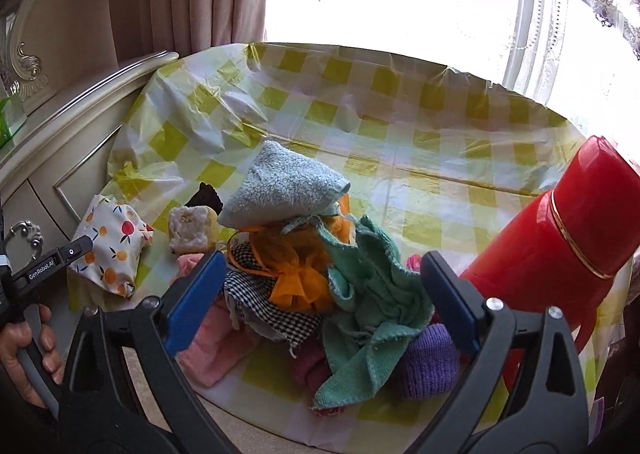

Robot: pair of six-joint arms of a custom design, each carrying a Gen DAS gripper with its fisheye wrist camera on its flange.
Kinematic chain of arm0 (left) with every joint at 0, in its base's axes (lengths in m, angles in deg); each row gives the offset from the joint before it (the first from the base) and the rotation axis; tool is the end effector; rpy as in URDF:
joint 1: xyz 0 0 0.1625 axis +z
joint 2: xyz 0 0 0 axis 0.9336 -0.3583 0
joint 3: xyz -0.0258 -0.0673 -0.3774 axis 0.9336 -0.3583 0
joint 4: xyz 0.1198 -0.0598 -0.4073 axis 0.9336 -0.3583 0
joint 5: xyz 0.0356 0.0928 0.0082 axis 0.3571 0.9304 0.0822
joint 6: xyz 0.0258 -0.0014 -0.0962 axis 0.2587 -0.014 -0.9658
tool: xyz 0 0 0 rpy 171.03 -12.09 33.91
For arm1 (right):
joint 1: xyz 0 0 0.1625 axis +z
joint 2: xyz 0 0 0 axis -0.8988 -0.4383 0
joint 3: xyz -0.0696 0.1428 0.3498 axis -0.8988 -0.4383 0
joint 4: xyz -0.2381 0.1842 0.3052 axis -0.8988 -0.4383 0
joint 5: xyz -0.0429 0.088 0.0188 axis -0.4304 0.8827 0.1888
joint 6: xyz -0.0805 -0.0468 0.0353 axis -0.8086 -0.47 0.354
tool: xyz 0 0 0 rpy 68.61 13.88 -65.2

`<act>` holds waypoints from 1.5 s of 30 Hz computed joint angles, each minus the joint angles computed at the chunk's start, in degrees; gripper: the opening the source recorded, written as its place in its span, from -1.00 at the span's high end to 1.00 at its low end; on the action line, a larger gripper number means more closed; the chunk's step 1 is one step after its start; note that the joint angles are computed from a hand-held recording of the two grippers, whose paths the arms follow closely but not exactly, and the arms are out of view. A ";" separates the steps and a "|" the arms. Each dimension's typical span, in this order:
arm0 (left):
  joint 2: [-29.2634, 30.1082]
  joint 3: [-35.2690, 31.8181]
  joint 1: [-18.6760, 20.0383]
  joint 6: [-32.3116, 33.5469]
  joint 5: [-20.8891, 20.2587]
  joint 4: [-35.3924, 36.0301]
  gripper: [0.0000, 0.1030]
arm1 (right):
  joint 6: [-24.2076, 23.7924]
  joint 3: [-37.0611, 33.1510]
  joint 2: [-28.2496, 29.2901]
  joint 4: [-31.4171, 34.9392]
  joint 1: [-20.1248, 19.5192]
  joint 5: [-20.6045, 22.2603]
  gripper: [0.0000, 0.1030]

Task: Organize soft objects
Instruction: 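Grasp the fruit-print white cloth with left tool while right tool grasps grey fleece item, then carry both items over the white box and open both tools to release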

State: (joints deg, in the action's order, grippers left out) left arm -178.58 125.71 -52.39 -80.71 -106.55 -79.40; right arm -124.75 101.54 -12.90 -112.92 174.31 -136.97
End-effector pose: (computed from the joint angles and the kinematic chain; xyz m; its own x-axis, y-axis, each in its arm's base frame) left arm -0.2154 -0.2926 0.1958 -0.7704 -0.6097 -0.1863 -0.0587 0.3588 -0.9316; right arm 0.2652 -0.4578 0.2604 -0.5596 -0.5323 0.6352 -0.7965 0.5572 -0.2348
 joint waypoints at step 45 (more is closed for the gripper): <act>2.79 4.79 -9.07 13.92 5.54 -22.85 0.67 | -0.26 9.19 -14.18 -0.97 -4.13 12.26 0.36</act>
